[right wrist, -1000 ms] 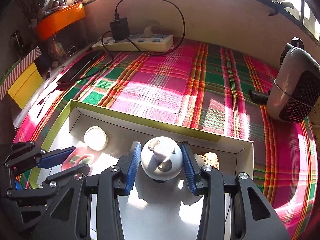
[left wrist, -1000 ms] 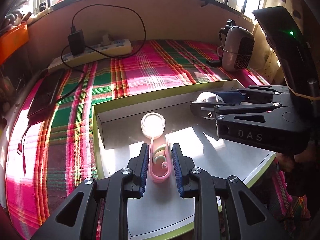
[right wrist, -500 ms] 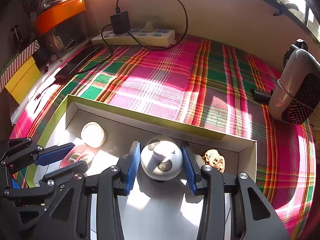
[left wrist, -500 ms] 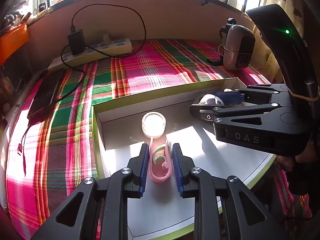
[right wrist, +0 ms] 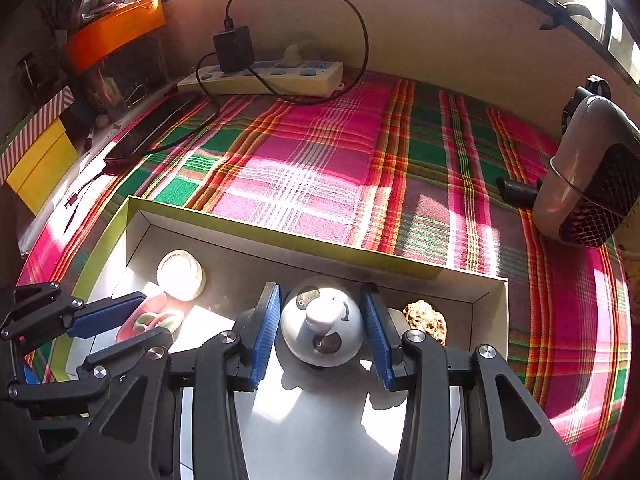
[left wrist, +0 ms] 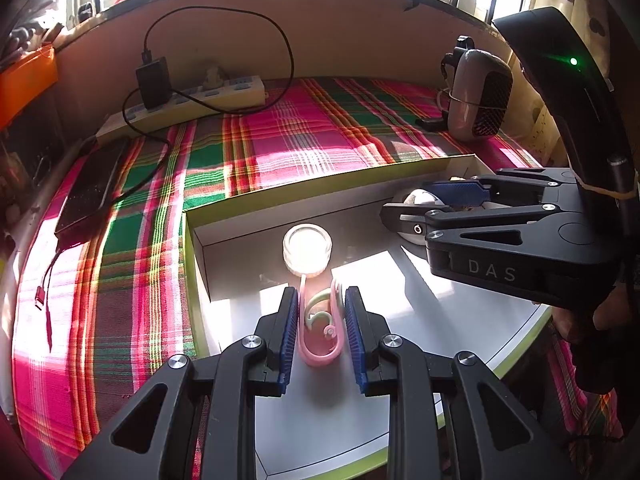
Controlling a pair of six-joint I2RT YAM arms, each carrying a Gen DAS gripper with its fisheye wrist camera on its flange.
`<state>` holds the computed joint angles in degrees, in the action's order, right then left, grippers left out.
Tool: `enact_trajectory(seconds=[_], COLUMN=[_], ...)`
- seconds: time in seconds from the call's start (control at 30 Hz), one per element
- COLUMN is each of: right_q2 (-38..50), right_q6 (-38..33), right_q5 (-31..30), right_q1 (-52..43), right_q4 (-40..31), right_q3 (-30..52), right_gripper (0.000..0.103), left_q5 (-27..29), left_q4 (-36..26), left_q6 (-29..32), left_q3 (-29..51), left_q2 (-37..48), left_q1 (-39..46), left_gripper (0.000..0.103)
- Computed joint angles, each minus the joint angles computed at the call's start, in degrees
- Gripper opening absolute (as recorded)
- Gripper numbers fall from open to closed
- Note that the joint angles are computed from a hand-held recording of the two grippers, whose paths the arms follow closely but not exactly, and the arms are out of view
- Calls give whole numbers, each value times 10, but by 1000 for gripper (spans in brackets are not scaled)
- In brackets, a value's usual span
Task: Organize objects
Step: 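Open both grippers to release the clip and figurine in the box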
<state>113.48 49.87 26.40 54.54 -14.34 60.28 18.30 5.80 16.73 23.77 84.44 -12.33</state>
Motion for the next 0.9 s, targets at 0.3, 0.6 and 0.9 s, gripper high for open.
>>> enact_trajectory(seconds=[0.3, 0.6, 0.9], right_q2=[-13, -48, -98], right_q6=[11, 42, 135], right_q5=[21, 52, 111], right_q1=[10, 42, 110], right_q4=[-11, -35, -95], right_q3=[-5, -15, -34], right_gripper=[50, 56, 56], left_q5=[6, 30, 72], left_q4=[1, -39, -144], left_q6=[-1, 2, 28], left_q3=[-10, -36, -72], left_q2=[-15, -95, -257], left_q1=[6, 21, 65], left_gripper=[28, 30, 30])
